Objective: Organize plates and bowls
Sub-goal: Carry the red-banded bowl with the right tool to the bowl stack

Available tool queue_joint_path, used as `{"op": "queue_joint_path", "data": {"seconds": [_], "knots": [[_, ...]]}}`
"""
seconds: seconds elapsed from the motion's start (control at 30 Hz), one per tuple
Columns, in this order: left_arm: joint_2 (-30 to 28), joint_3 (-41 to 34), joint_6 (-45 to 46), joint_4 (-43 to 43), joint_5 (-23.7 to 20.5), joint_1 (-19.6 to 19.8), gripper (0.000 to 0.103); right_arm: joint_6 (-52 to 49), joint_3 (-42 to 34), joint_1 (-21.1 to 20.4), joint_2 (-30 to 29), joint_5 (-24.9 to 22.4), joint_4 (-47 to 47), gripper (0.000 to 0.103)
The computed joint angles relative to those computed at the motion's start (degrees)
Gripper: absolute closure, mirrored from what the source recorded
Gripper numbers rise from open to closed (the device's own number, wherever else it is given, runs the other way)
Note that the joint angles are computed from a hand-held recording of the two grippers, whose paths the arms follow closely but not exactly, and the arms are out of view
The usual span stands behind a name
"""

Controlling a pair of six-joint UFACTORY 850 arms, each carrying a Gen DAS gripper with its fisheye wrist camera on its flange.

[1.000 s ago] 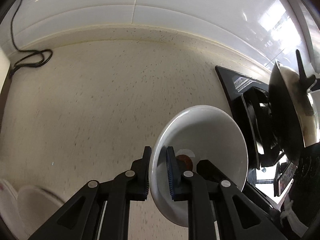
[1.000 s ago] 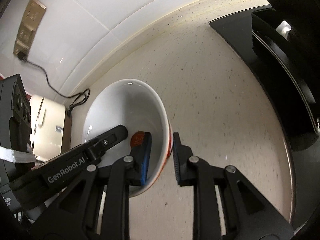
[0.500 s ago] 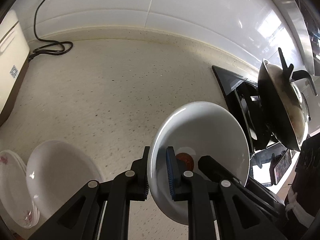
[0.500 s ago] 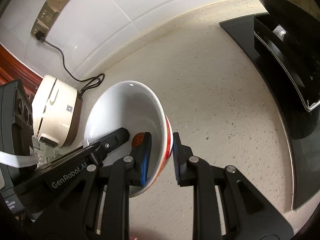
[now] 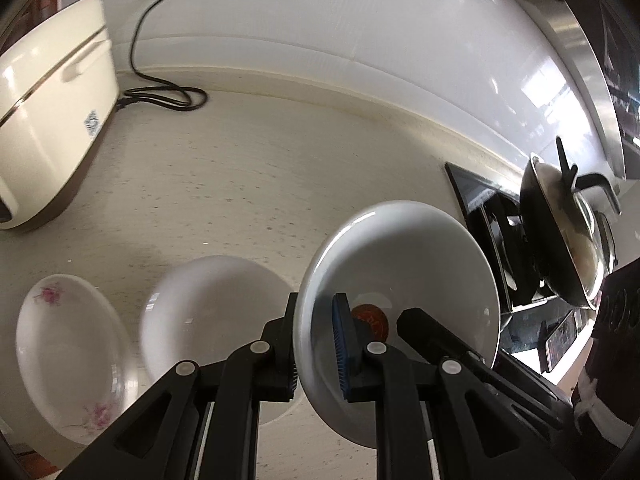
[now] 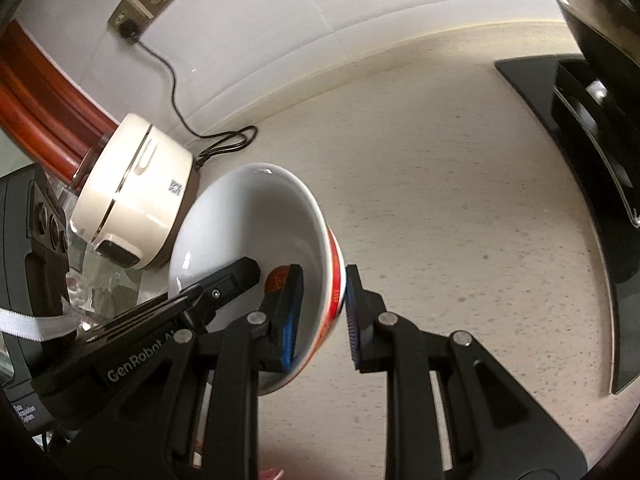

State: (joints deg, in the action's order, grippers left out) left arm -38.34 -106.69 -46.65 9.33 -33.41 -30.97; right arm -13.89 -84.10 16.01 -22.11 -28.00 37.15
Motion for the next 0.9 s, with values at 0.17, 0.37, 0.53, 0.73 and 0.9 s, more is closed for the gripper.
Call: {"op": "queue_joint_path", "data": {"seconds": [0.17,0.37,0.53,0.73,0.9], "knots": [[2.6,3.7,-2.0,1.1,1.5,1.0,0.088,-0.5,-2.0,1.8,-1.2,-0.3,-0.6,0.079],[4.4,6.8,-3.4,1.5,2.4,2.2,0.087,-0.6,-4.1,3.3,-2.9,-1.5,-1.3,0.079],[5.9,9.2,-5.3,2.4,2.9,2.8,0.088,-1.1,-5.7,4.2,-4.2,-2.7,-1.9,0.079],[6.4,10.6,-5.5,1.9,2.2,3.3,0.088,-1.4,-7.0,5.1,-5.6,-4.1,-2.2,0.079],[6.6,11.5,-5.3,1.0,2.0,3.6,0.088,-1.4,-7.7,5.3,-6.5,-5.6,-3.1,0.079]]}}
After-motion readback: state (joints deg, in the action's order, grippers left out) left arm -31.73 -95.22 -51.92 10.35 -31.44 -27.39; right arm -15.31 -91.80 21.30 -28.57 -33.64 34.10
